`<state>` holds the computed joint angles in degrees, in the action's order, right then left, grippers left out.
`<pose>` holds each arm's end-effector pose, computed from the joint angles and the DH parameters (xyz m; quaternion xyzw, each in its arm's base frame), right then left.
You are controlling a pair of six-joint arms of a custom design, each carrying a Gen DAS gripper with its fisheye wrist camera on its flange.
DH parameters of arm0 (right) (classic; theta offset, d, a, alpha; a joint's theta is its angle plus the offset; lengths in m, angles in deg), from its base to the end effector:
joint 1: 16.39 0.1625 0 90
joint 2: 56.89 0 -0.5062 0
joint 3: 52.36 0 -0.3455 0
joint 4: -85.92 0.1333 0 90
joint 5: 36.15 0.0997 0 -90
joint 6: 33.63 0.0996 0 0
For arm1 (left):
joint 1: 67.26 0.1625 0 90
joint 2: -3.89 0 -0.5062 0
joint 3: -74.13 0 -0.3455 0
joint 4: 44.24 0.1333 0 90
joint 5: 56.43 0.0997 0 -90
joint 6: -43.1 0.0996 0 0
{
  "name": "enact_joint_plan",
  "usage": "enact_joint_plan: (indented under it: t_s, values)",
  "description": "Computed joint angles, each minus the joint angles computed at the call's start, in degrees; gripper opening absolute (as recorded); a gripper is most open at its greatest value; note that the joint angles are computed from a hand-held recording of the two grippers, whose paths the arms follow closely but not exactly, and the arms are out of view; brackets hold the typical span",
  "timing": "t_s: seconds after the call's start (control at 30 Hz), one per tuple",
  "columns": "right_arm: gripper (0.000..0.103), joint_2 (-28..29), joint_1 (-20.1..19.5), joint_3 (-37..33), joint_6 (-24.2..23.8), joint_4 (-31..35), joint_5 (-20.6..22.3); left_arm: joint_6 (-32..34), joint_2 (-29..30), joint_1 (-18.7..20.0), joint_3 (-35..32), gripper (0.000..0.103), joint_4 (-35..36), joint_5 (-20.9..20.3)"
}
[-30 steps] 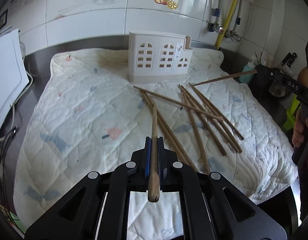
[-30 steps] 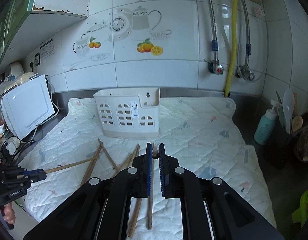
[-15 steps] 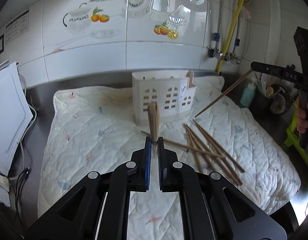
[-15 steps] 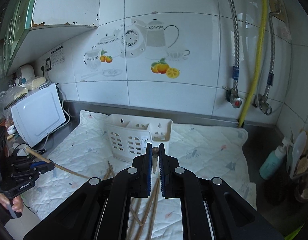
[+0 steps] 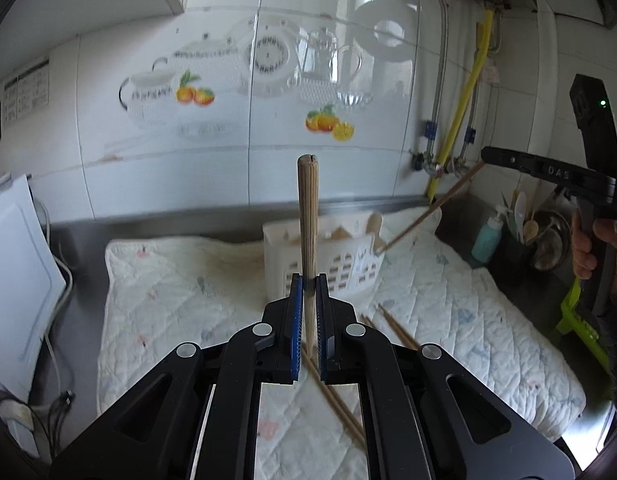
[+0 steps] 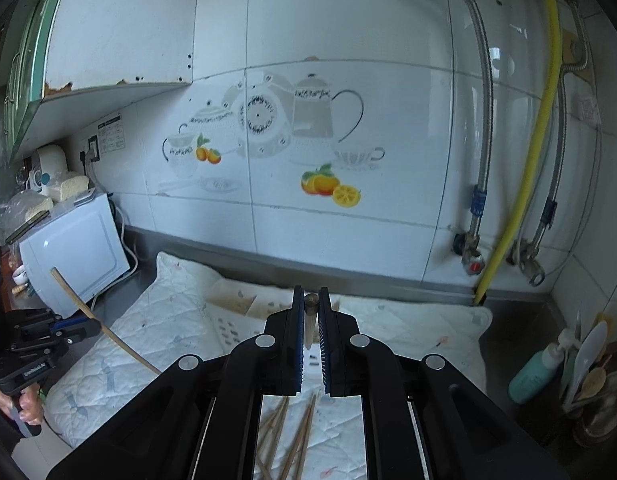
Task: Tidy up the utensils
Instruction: 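Lift the left tool's chopstick toward the holder while the right tool carries its chopstick there, then open the left tool over the holder while the right tool releases its chopstick inside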
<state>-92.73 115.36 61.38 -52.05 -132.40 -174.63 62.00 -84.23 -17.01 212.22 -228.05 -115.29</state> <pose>0.4415 -0.4064 0.1558 0.2622 -0.8015 0.4555 0.2853 -0.0944 -0.4025 0.4114 0.3503 0.8282 -0.3987 0.1798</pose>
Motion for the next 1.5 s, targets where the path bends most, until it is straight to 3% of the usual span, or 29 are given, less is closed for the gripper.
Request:
enact_joint_plan:
  t_s: [0.2,0.33,0.53,0.8,1.0,1.17,1.4,1.43,1.5]
  values:
    - [0.007,0.2,0.1,-4.9,-3.7,0.1,-1.8,2.9,1.2,-3.1,-4.2,0.004,-2.7,0.6]
    - [0.007,0.0,-0.9,-7.0,-3.0,3.4,-0.9,5.6,3.9,-3.9,-6.8,0.004,-6.3,1.0]
    - [0.007,0.9,-3.7,-8.6,1.2,9.9,0.9,8.2,9.7,-2.0,-10.8,0.004,-11.0,0.4]
    - [0.007,2.5,-5.7,-8.4,2.0,11.3,1.4,8.5,16.3,2.9,-14.5,0.004,-12.4,-1.8]
    - [0.007,2.7,-6.4,-7.2,2.5,9.6,2.1,6.9,18.7,5.7,-15.5,0.005,-11.0,-2.1]
    - [0.028,2.2,-6.0,-5.9,2.5,7.1,2.4,5.5,19.1,6.9,-16.3,0.005,-8.2,-2.6]
    - [0.030,1.2,-4.1,-1.2,1.3,-0.5,2.6,5.1,18.7,6.7,-15.8,0.009,-7.7,-3.6]
    - [0.030,1.0,-3.9,-0.1,1.3,-1.9,3.0,5.1,18.3,6.4,-15.5,0.011,-7.7,-3.6]
    - [0.030,1.0,-3.4,3.1,2.0,-5.7,4.2,5.3,17.6,5.8,-14.6,0.028,-8.4,-3.3]
